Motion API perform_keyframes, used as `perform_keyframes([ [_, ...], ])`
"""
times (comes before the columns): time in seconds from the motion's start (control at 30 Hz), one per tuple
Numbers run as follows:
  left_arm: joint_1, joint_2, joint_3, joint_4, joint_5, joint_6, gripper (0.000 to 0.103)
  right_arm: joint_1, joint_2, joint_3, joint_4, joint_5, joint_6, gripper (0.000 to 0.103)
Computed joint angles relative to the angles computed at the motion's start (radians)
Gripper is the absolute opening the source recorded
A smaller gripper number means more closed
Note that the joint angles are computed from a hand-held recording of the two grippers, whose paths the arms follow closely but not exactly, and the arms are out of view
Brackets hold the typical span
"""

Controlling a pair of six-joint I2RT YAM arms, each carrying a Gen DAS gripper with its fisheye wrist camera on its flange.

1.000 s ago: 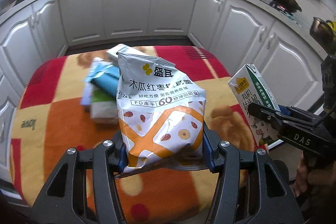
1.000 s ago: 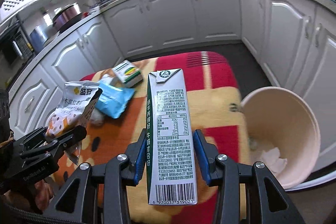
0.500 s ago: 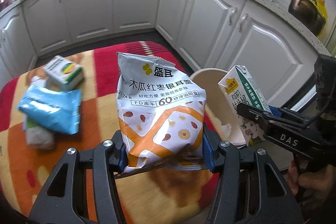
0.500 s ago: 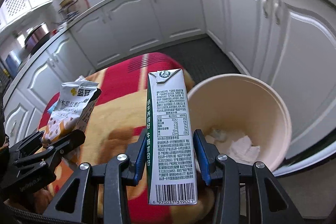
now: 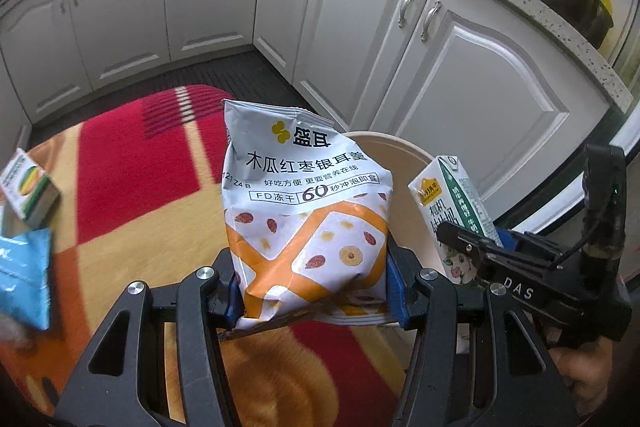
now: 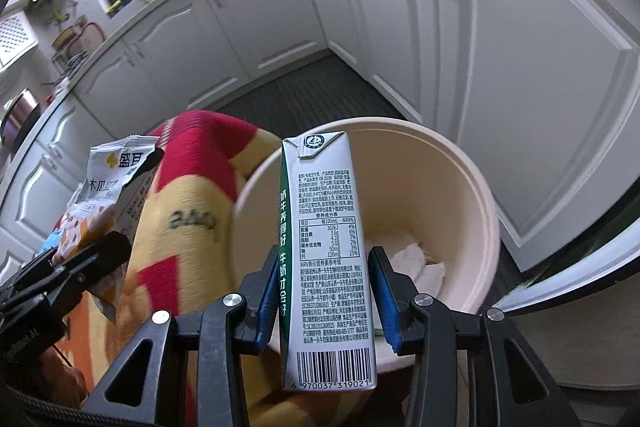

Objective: Collect trash
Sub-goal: 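Carry snack bag and milk carton over the bucket and open both grippers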

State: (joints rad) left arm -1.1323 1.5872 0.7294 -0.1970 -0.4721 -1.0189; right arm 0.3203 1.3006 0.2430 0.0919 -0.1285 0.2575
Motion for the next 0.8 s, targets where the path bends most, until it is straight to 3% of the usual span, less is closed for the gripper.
perform_keyframes([
  [0.3, 0.081, 0.126, 0.047, 0.060, 0.084, 0.051, 0.053, -0.074, 0.182, 0.025, 0.104, -0.003, -0.035, 0.041],
  [0.57, 0.084, 0.143, 0.077, 0.038, 0.096, 0.059, 0.053, -0.123, 0.347, 0.062, 0.197, -0.027, -0.050, 0.041],
  [0.8, 0.087, 0.146, 0.067, 0.074, 0.107, 0.071, 0.054, -0.144, 0.399, 0.068, 0.233, -0.034, -0.056, 0.041],
])
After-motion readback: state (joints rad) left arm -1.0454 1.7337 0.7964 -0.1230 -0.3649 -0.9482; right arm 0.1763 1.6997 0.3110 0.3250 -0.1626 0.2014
